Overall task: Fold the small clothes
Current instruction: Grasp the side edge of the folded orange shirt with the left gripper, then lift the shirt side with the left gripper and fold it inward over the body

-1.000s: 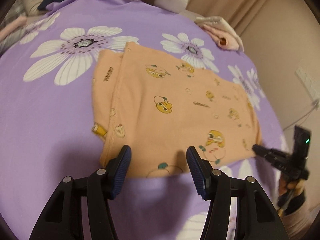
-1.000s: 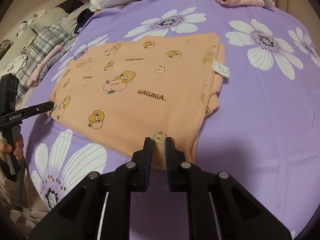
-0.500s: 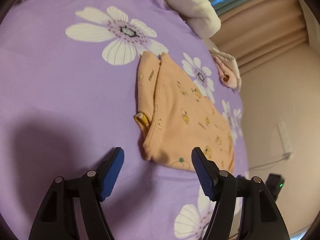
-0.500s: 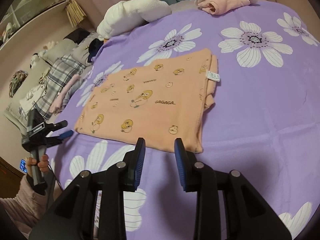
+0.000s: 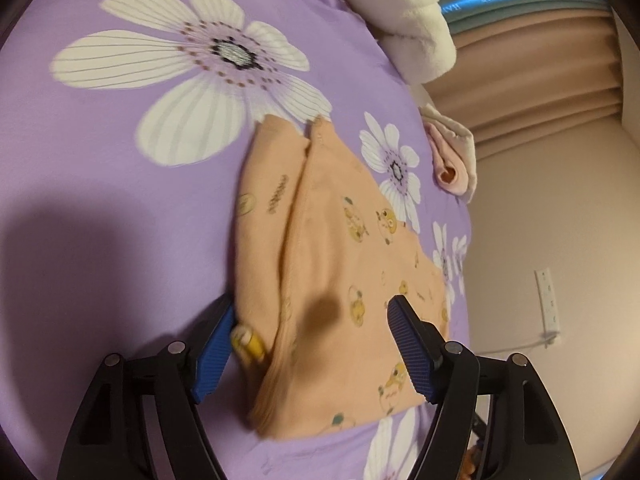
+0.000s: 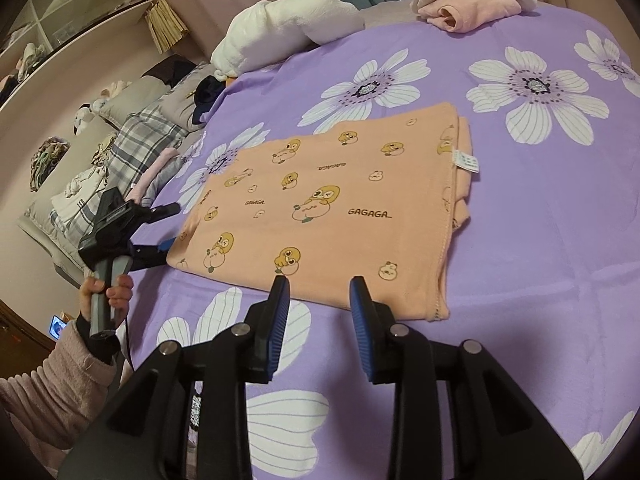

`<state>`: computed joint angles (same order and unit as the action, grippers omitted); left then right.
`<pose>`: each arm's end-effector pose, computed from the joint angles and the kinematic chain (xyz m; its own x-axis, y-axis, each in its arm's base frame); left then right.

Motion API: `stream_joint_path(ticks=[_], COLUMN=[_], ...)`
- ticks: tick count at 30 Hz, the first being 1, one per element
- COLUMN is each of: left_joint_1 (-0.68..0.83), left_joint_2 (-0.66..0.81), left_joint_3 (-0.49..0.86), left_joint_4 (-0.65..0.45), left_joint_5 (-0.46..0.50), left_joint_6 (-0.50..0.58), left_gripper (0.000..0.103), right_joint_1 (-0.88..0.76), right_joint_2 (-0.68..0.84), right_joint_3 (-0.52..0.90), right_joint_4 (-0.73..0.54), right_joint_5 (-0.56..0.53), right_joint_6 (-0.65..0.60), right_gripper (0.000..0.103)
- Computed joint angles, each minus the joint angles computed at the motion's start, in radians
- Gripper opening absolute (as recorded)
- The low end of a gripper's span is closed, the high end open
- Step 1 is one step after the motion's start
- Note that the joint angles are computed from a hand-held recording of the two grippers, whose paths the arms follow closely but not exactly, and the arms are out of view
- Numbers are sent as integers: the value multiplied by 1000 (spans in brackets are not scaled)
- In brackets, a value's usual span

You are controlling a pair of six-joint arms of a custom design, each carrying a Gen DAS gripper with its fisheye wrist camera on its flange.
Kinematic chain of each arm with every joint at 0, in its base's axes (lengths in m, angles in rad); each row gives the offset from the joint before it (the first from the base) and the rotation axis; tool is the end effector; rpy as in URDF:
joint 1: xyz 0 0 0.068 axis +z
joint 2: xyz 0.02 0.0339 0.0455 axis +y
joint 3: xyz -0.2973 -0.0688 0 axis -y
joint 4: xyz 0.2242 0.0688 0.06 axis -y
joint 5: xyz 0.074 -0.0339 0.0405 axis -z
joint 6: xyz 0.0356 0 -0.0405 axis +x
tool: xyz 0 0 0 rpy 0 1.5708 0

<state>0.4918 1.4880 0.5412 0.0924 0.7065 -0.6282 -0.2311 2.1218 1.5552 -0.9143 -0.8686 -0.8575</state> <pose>0.2238 0.0937 0.1867 -0.5476 -0.8005 -0.2436 -0.3773 0.4961 -0.7820 0.4012 -0.0665 0.2005 -0.6958 -0.3381 -0.6337 -0.6800 0.5942 0.4296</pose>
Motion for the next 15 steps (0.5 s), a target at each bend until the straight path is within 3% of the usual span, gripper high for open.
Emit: stream_joint_path(ticks=[11, 13, 15], left_joint_1=[-98, -98, -92], left_joint_2=[134, 128, 125], left_joint_3=[116, 118, 126], left_joint_4=[32, 10, -37], left_joint_5=[-25, -38, -65], left_joint_6=[-19, -2, 23], left_gripper=[71, 56, 34], right_joint_1=[129, 172, 220], right_joint_2=[14, 16, 17], right_joint_3=[16, 32, 46], right_joint_4=[95, 127, 165], right_joint_5=[27, 43, 78], right_joint_6=[123, 170, 220], right_gripper=[32, 32, 32])
